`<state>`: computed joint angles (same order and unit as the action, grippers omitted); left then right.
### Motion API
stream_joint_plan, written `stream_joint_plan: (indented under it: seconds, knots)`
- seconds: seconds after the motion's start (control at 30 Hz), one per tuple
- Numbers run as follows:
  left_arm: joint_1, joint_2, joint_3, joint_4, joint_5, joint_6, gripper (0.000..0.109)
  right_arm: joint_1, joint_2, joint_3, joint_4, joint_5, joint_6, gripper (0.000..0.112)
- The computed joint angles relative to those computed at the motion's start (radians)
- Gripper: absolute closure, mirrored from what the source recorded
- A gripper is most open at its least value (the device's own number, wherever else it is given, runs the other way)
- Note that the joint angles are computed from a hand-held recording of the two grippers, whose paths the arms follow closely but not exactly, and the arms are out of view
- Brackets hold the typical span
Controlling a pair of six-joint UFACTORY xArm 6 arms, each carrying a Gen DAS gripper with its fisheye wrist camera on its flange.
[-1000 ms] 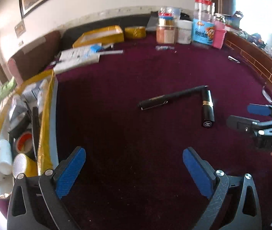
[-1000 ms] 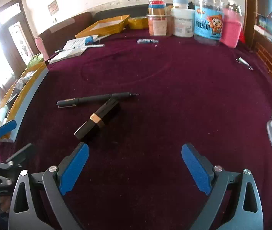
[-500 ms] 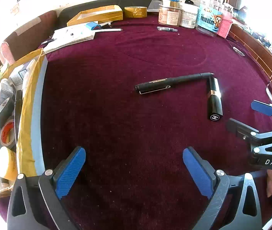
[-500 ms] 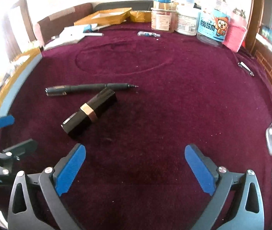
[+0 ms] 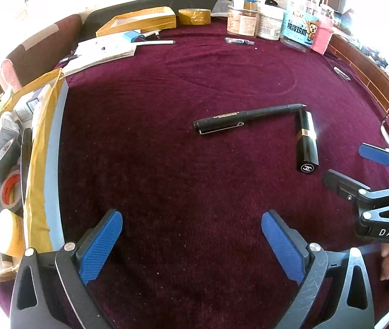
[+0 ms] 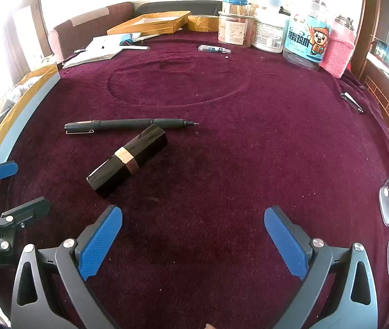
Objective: Organize rigid objects
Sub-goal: 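Grasp the black pen with the left tool while the right tool grasps the black tube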
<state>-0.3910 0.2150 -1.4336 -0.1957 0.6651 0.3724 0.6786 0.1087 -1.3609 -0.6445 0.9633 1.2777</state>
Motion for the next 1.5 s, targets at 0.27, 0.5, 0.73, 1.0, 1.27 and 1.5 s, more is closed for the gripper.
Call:
stream_joint_plan:
  seconds: [0.27, 0.5, 0.73, 1.0, 1.27, 1.5]
  knots:
    - [0.002, -0.002, 0.003, 0.008, -0.002, -0.005, 0.006, 0.000, -0.011, 0.005, 0.033, 0.009, -0.027, 0.009]
    - [0.028, -0.094, 0.107, -0.161, -0.101, 0.128, 0.006, -0.021, -0.123, 0.113, 0.073, -0.158, 0.001, 0.035]
    - [0.042, -0.145, 0.169, -0.222, -0.149, 0.216, 0.006, -0.076, -0.060, 0.046, 0.281, -0.307, -0.077, 0.060]
    - [0.059, -0.162, 0.194, -0.276, -0.174, 0.294, 0.006, -0.102, 0.081, -0.109, 0.382, -0.237, -0.054, 0.079]
    - [0.067, -0.160, 0.149, -0.331, -0.118, 0.368, 0.015, -0.098, 0.160, -0.253, 0.352, -0.075, -0.131, 0.095]
    - [0.020, -0.020, -0.089, -0.228, 0.005, 0.385, 0.019, -0.139, -0.028, 0.008, 0.228, -0.330, -0.058, 0.095]
